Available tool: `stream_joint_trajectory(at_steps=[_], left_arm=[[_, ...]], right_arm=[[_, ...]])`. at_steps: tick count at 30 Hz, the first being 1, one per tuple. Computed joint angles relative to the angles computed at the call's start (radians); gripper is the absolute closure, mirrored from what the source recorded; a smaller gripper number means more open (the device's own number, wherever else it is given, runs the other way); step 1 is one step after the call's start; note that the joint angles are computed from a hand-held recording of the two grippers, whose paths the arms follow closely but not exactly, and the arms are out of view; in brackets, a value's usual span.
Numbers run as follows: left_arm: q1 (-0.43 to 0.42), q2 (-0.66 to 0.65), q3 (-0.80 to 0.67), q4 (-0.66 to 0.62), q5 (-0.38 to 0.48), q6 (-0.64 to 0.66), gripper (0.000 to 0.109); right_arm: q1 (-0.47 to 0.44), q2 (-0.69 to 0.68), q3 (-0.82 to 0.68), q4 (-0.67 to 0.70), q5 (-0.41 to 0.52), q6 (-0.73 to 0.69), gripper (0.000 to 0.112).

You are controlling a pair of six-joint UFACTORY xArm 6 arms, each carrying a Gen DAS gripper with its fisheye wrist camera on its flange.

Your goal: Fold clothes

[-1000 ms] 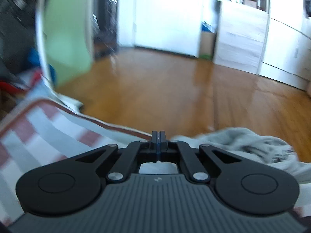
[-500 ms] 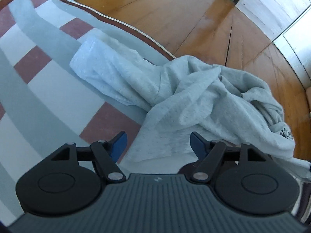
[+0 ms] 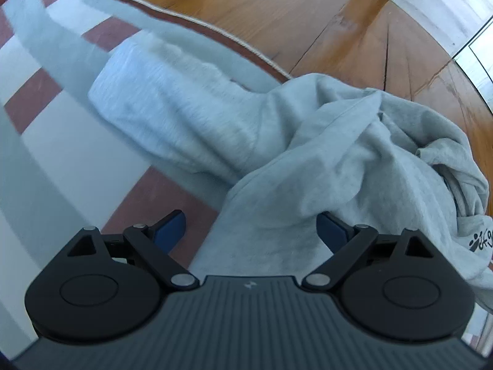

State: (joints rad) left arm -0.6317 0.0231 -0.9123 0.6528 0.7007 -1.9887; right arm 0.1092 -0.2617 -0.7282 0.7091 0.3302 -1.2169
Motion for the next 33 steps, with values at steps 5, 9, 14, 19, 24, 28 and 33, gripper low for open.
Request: stream_joint_trajectory(at_steps=[5,9,14,19,24,28,33], left_arm=[[-0.043,0.086,-0.104,0.08,0.088,0.084,0.097],[-0.105,0.038,-0.141,0.206,0.267,-0.034,0.104],[-0.189,-0.125,-0.104,0.41,0.449,-0.134,0.104],[-0.264,-0.235,-0.069,0.488,0.556,-0.159,0.104],[-0.376,-0.395,0.039,0.426,0.555,-0.203,0.104],[-0.486,-0.456,0.102,0.234,0.499,-0.098,0.104],[-0.479,-0.643,0.305,-0.129,0.272,-0.044,0.101]], right_arm=[[-0.033,0.069,-0.054,-0.121,0.092,0.094,0.106],[-0.029,0.081,-0.053,-0.016,0.064,0.041,0.108],[-0.079,-0.002,-0.125,0.239,0.167,-0.055,0.109],[-0.096,-0.084,-0.174,0.282,0.167,-0.107,0.109],[-0.241,-0.178,-0.196,0.229,0.414,0.019,0.109],[-0.4,-0.215,-0.176,0.094,0.718,0.112,0.108],[-0.448,-0.237,-0.094,-0.23,0.908,0.102,0.108]])
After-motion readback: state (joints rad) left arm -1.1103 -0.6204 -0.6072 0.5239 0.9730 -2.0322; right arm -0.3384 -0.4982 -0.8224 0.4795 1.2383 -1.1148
